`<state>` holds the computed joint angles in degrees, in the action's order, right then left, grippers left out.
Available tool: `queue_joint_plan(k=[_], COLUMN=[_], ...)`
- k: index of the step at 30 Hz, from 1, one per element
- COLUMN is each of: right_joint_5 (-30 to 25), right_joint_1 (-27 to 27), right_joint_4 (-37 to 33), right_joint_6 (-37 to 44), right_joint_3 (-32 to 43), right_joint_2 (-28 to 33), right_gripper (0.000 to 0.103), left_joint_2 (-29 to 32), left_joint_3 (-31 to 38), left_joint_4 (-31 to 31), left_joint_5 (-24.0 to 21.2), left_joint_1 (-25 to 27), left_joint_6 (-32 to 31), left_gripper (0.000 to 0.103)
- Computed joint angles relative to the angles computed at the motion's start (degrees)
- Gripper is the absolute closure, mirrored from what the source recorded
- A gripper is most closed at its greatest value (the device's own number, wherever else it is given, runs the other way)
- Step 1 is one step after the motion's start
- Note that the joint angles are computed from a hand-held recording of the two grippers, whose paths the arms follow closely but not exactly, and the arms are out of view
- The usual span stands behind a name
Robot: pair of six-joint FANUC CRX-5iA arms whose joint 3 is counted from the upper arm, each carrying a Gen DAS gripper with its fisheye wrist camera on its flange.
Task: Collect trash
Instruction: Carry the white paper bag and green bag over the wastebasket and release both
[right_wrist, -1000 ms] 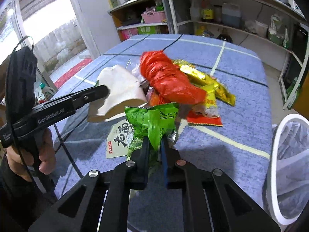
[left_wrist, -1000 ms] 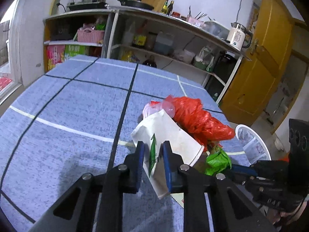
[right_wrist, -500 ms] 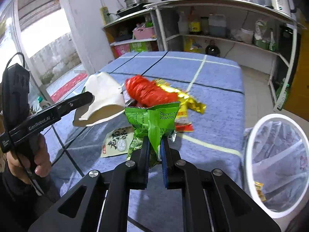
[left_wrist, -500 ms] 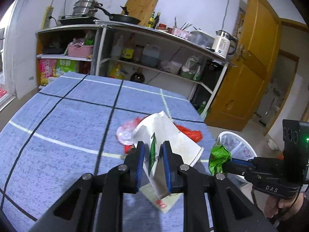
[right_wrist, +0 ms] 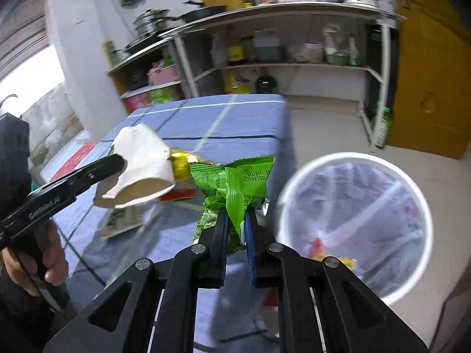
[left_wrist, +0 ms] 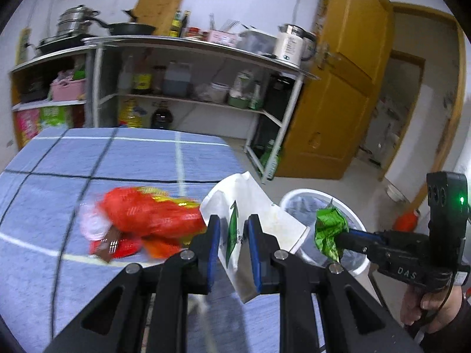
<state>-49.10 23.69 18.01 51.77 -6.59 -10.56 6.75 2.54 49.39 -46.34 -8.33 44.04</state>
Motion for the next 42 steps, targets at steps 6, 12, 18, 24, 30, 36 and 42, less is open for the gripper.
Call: queue_joint_plan(k=[6,12,18,24,30,36,42], right_joint_5=[-1.24,-2.58,-3.19,-2.61,-2.44,-2.55,-2.75], right_joint_1=[-2.91,-6.13,-7.26,-6.84,-6.27,-6.69,-6.39], right_joint_4=[3.35,2.80,1.79,1.21,0.90,0.36,0.53], right_joint_6=[-3.97,-5.46,-5.20,-4.09,-3.42,-2.99,-2.51], right_joint_3=[-2.83,-3.59,-3.61,-3.10,-3.17,-3.18,-2.96], right_joint_2=[-2.14,-2.57,-2.66,-2.84,-2.91,-2.94,-2.86], right_gripper=[0.092,0.092,0.092,0.092,0.092,0.092,0.092], left_joint_2=[3.08,6.12,7.45,2.75,2.75,5.90,5.32], left_joint_3=[4.52,8.53,10.38,3.88,4.29,8.78,7.34], left_joint_4=[-3.11,-6.10,-7.78,-1.92,-9.10,-15.29,-15.25], left_joint_5=[-0.87,-1.03,-3.81,-4.30,-5.35,-9.41,-9.02], left_joint_1=[-4.65,-8.21,-8.00,-5.36,-5.56,-6.55,-6.76], left_joint_6=[1.49,2.69,6.43,2.45,7.17,12.90,11.60], left_gripper=[0.090,0.100,0.100,0.046,0.042,0.047,0.079])
